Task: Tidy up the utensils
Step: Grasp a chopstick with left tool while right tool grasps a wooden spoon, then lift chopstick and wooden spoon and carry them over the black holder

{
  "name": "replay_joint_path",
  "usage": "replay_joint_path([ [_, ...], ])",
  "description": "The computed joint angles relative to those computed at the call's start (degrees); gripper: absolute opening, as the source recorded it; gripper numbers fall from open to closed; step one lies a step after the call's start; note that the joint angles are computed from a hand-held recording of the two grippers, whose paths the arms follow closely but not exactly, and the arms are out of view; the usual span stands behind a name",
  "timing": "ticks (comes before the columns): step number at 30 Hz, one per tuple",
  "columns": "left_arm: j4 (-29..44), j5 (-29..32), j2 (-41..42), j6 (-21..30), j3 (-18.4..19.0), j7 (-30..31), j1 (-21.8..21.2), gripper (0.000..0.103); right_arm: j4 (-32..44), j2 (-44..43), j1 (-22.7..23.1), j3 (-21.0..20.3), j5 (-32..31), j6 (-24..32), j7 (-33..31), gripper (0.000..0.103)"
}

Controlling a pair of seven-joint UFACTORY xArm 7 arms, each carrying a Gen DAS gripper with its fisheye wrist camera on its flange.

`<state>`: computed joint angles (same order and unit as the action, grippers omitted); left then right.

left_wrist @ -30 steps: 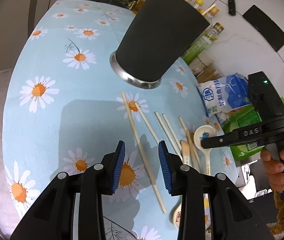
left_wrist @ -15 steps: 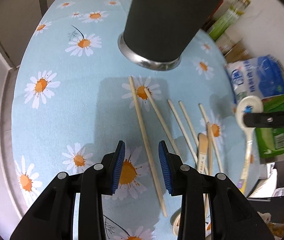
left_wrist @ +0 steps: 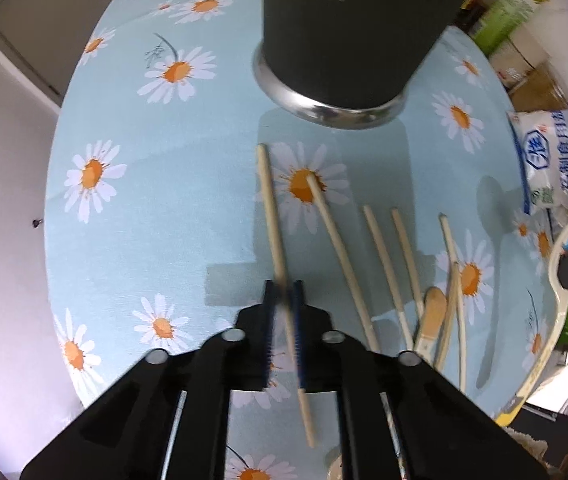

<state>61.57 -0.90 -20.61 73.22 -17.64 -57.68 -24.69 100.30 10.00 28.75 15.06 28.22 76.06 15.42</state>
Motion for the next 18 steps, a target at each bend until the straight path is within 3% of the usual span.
replay_joint_path([
  [11,-1.92,-0.26,-1.71,-3.00,-0.46,-4.73,0.48,0.004,1.48,1.71,0.01,0.30,1.32,0.49,-2.40,0.008],
  [18,-5.10,-0.49,-7.50,-4.42,-1.21,-6.47,0.29,0.004,3.08,2.67,0.49,0.43,0.47,0.18,-2.46,0.008],
])
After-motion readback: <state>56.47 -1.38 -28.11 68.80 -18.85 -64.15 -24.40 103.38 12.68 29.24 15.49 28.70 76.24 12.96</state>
